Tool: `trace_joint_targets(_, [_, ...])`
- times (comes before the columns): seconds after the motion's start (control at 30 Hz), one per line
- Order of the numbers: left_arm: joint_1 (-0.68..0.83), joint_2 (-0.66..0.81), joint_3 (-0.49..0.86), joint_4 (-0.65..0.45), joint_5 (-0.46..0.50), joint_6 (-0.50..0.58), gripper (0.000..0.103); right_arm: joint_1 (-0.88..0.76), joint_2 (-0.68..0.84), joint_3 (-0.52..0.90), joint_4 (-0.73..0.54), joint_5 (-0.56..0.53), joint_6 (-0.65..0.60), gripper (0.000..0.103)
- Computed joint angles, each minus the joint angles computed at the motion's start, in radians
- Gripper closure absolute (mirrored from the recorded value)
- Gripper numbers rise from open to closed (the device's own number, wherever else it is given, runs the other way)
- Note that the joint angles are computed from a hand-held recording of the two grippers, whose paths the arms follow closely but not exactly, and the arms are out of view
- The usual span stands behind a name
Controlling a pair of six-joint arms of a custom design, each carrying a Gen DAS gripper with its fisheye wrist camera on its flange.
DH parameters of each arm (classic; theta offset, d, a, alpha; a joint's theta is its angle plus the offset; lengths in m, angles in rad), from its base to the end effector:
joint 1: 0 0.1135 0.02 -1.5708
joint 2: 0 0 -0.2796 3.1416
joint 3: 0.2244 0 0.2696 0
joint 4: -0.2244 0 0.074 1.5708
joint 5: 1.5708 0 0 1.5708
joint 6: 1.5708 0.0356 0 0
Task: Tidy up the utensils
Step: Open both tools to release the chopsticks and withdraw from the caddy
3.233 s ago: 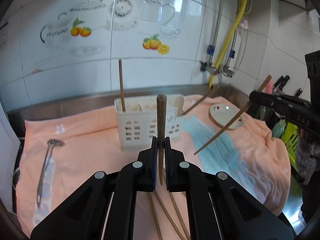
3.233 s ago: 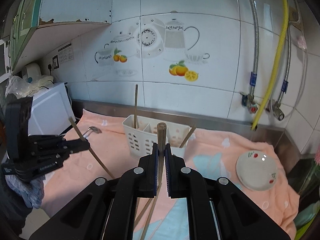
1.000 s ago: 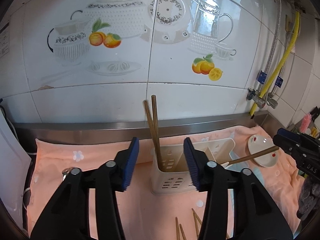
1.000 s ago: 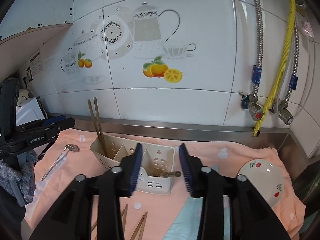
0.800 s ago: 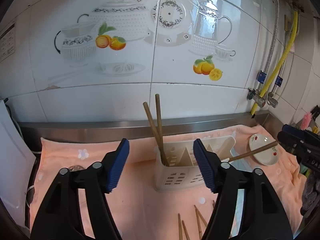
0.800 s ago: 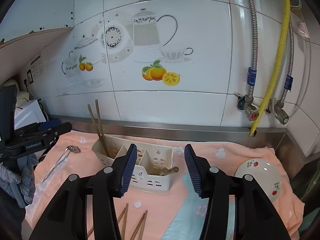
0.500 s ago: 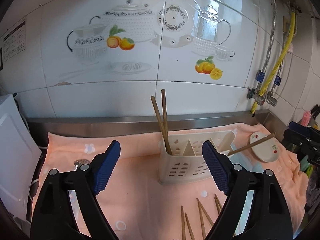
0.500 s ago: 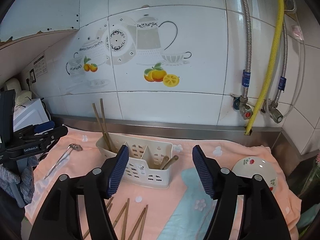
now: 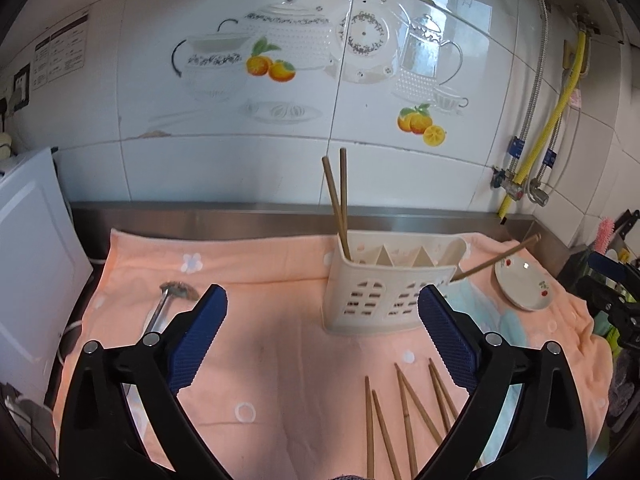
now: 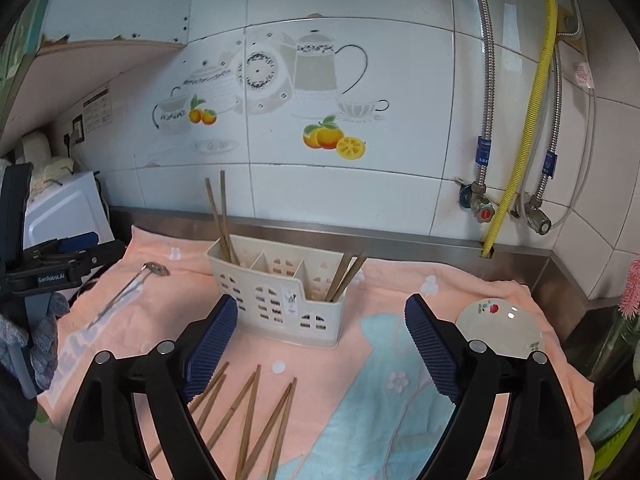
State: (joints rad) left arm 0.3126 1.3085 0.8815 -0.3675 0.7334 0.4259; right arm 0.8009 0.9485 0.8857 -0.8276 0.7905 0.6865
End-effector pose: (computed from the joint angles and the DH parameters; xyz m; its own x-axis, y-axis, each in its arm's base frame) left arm 0.2756 0.0640 0.2576 -0.5283 0.1518 -0.8354 0.4789 0.8658 -0.1455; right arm 0.1472 0.1155 0.3071 -0.5414 0.0822 -0.8368 0.1930 0.9808 -0.0286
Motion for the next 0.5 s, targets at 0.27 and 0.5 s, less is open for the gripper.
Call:
trace_joint_targets(0.27, [0.084,-0.034,-0.060,-0.055,0.060,0.082,0.005,0.188,0.027,-0.033,-0.113,0.116,0.210,0.013])
trace_joint_targets(0.5, [0.168,-0.074,-0.120,-0.099,0.110,0.166,0.005,0.362,0.077,-0.063,-0.281,0.183,0.504,0.011])
